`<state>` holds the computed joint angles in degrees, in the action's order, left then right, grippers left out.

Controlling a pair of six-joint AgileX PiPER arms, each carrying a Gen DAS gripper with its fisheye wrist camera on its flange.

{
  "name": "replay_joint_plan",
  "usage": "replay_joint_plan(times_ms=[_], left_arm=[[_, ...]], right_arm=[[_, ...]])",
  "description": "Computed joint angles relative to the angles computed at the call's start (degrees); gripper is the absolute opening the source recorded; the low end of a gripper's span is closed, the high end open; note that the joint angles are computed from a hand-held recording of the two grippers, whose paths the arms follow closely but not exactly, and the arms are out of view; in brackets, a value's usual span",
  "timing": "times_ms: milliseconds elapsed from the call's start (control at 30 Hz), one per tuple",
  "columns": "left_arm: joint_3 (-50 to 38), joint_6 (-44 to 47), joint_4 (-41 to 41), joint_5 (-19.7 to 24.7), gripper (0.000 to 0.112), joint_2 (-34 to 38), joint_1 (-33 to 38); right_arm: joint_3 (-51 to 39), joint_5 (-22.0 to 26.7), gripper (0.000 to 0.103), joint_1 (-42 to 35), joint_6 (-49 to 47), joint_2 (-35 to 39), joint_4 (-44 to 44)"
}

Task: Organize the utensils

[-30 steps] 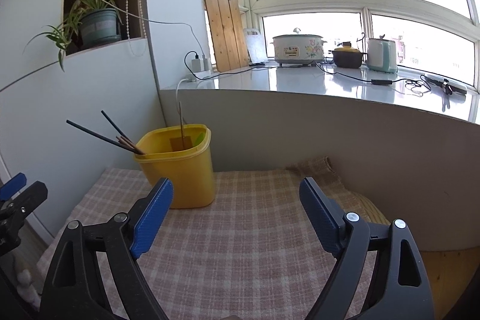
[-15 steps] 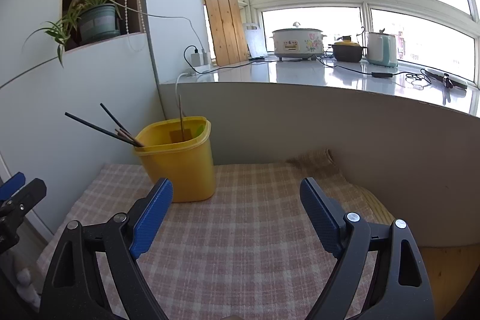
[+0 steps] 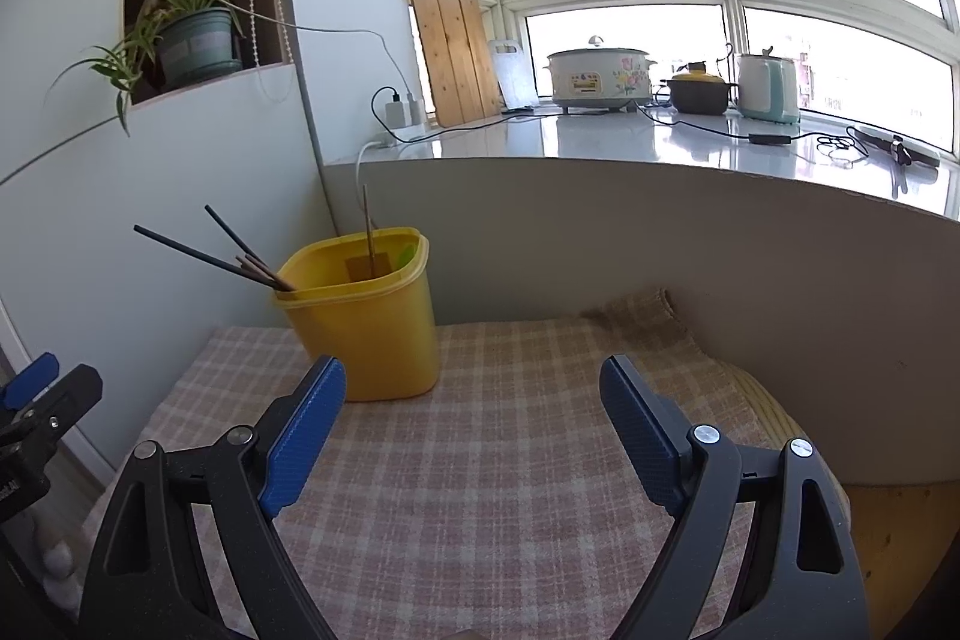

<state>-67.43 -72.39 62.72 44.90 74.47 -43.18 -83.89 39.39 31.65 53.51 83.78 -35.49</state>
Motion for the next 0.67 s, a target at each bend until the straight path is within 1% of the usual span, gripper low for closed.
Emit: replay_joint_plan(times_ms=[500, 667], left_arm=[[0.2, 0.5, -0.4, 0.5, 0.103, 0.7, 0.1], [0.1, 1.2, -1.1, -0.3, 0.103, 0.8, 0.6]], right_arm=[[-0.1, 0.0, 0.087, -0.1, -1.1, 0.6, 1.6], [0.1, -0.2, 0.087, -0.3, -1.5, 0.5, 1.9]])
